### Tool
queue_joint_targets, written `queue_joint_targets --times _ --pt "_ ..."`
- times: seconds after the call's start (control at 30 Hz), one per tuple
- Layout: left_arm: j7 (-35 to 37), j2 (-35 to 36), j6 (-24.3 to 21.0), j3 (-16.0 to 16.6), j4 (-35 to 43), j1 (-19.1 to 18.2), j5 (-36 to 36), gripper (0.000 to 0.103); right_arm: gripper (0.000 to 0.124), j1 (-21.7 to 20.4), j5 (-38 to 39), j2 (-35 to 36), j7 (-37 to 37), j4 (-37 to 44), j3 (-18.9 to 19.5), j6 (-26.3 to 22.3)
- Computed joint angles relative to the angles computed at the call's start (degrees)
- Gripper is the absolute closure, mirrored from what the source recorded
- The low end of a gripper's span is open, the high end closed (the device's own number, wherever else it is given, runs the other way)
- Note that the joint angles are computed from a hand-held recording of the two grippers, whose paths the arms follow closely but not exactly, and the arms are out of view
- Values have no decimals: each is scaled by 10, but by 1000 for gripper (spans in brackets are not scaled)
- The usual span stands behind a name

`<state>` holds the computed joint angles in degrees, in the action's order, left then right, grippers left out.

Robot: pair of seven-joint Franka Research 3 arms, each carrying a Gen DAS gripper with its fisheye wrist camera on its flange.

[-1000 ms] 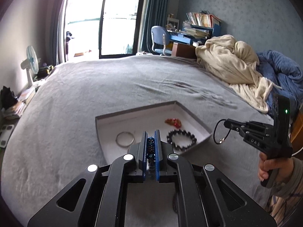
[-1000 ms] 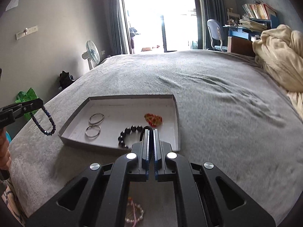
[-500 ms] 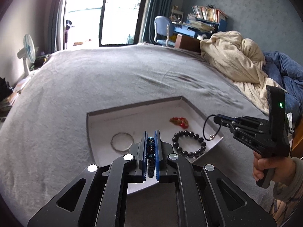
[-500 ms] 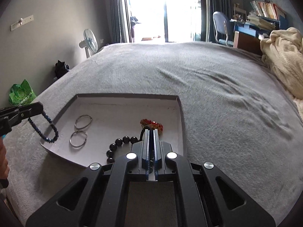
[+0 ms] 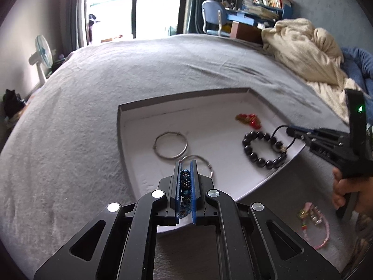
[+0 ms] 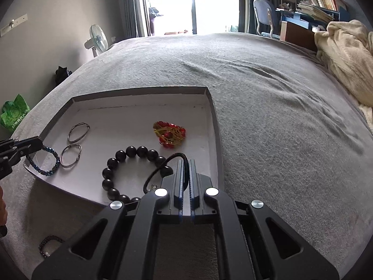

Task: Organize jewelry
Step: 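Carry the blue bracelet and black hair tie over the grey tray with both tools, then open both tools to drop the bracelet and hair tie into the tray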

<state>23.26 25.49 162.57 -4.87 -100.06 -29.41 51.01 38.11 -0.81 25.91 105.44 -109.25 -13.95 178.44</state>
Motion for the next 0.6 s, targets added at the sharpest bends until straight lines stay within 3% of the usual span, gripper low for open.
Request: queue_joint_targets --times 0.1,0.17,0.3,0.37,0.43,0.6 --pt "-10 -4 -13 8 -3 -11 24 91 104 11 0 -6 7 -14 -12 11" --pt "-38 -10 -12 15 -10 -18 49 77 86 17 4 -12 9 -28 -17 29" --pt "-75 -18 -7 14 -22 -20 88 62 86 27 27 -23 -7 -48 -25 52" --pt "-98 -22 -9 15 -26 -22 110 43 84 17 44 -31 -21 -58 -11 65" --pt "-129 -27 -13 17 -29 -26 139 33 79 16 59 -39 -34 -70 -6 79" --pt "-173 -40 -34 2 -38 -21 180 23 71 4 98 -58 -62 -101 17 110"
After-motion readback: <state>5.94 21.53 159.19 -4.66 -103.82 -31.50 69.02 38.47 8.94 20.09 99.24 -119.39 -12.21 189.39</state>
